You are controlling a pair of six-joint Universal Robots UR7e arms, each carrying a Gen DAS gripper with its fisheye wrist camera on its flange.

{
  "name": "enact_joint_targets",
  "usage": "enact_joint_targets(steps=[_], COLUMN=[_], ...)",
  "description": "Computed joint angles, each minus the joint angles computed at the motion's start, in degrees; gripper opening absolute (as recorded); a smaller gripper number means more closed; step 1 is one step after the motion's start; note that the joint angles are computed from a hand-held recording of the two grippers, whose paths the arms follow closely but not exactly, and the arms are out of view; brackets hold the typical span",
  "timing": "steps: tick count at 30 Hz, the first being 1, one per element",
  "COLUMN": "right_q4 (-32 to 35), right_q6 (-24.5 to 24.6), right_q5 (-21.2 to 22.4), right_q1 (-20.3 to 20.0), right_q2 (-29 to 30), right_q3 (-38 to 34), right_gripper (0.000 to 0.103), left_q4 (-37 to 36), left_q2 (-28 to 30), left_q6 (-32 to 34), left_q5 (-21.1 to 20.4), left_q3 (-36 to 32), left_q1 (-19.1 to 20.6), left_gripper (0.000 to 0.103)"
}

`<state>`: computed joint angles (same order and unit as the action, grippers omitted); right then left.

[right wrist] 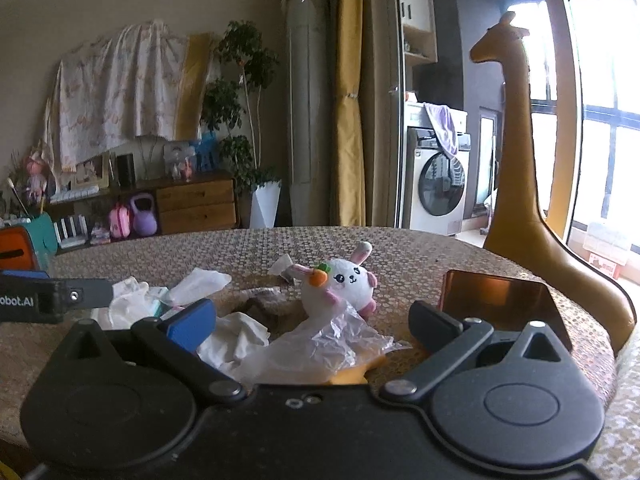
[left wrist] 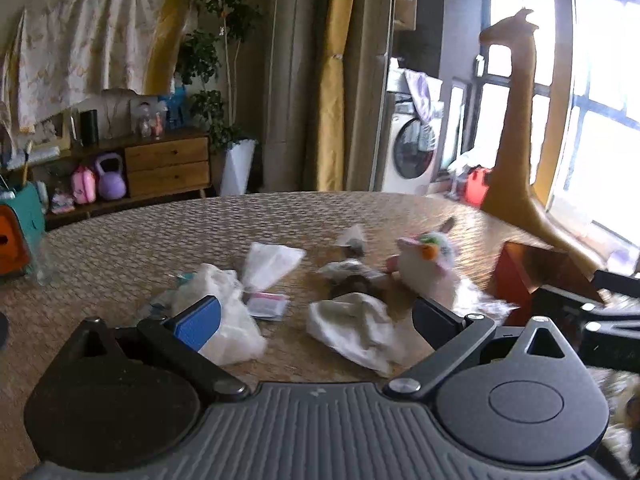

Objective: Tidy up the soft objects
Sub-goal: 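Grasp the white mesh cloth with the left tool while the right tool grasps the clear plastic bag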

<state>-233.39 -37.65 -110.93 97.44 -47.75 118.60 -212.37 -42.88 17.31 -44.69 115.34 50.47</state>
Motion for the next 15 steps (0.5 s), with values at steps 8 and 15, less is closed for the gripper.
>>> enact_joint_targets(steps=[8, 15], right_q4=[8.06, 17.06], right_q6=[-2.09, -3.5], right_q5=[-0.72, -2.87], right_q1=[-1.67, -2.61], right_q2=[2.62, 4.43], right_q3=[-6.63, -11.32], right_gripper=[0.103, 0.101], left_q4=[8.0, 18.27], left_q2=[0.98, 3.33], left_q6=[-1.35, -4.47], left_q5=[2.28, 3.94], left_q3=[-7.59, -14.83], left_q1=[5.73, 9.58], left_gripper=[0.103, 0.103])
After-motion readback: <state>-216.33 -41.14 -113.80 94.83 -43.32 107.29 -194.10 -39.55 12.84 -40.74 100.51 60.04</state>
